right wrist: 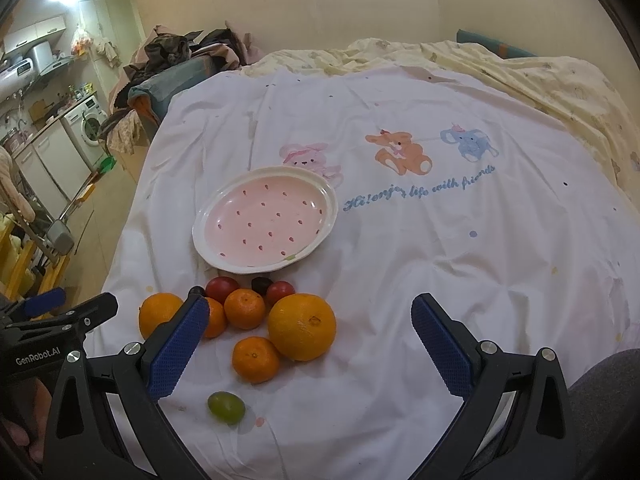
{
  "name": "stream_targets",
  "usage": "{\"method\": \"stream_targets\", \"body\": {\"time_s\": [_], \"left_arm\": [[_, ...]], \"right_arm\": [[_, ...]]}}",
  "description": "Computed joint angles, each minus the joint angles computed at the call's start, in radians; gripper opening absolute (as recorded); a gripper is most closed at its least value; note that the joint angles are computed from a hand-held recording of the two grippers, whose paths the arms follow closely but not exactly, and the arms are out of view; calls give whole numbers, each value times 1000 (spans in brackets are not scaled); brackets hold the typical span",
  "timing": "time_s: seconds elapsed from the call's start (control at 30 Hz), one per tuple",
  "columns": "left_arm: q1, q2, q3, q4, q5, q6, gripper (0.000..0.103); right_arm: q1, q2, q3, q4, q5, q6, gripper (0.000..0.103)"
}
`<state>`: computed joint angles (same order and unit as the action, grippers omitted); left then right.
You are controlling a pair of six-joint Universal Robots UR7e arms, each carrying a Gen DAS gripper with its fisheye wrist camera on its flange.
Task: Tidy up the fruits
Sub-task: 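Lower the left gripper onto the large orange and close on it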
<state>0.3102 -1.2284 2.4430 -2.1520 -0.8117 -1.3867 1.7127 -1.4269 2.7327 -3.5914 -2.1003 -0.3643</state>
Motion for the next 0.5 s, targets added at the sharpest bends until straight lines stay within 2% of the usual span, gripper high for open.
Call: {"method": "stream_targets", "body": {"time_s": [0.27,0.4,0.47,0.5], "left_arm": [[169,89,-68,-57,-158,117,101],[221,130,-73,-144,-219,158,93],[233,150,-78,-165,-226,167,80],[241,157,-77,-189,-237,178,79]], "right_arm": [[-63,-83,-1,101,32,64,103],[-74,-100,-1,126,40,83,103],[-78,-106,-3,138,45,87,103],[-81,-107,-3,140,47,86,103]]}}
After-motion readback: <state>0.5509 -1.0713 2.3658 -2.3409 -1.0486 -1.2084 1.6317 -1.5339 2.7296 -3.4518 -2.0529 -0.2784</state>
